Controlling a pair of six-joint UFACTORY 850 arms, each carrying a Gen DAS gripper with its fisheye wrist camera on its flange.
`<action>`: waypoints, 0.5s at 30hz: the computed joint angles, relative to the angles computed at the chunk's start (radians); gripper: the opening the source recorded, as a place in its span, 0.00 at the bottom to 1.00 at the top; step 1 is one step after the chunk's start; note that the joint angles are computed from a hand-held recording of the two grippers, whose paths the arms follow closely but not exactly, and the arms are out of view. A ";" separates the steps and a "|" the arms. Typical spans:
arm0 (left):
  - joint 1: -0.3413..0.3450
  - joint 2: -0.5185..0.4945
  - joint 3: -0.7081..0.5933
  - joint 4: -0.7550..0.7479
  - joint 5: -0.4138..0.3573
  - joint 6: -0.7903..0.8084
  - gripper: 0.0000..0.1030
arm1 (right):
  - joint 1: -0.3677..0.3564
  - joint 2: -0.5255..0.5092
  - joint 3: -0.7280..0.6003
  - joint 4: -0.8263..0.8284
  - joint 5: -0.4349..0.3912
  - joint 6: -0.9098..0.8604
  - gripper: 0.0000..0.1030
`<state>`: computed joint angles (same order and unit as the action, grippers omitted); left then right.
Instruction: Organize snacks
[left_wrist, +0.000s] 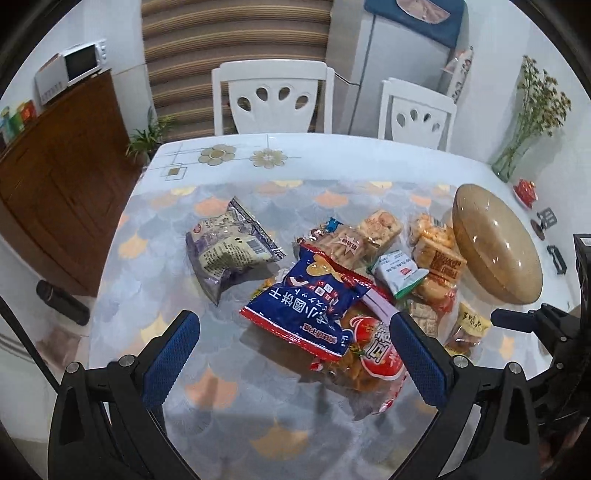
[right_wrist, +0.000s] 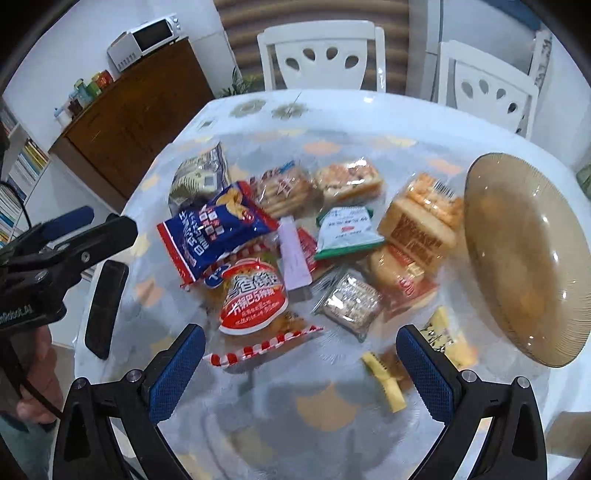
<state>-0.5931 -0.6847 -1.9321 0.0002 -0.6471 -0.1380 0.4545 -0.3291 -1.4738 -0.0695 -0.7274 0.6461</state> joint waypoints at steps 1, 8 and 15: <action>0.003 -0.009 -0.012 -0.016 -0.010 0.019 0.99 | 0.002 -0.007 -0.007 0.002 -0.006 -0.010 1.00; 0.018 -0.059 -0.083 -0.081 -0.063 0.081 0.99 | 0.010 -0.041 -0.045 -0.003 -0.042 -0.045 1.00; -0.007 -0.055 -0.103 0.031 -0.092 -0.063 0.99 | -0.010 -0.050 -0.059 0.019 -0.058 -0.103 1.00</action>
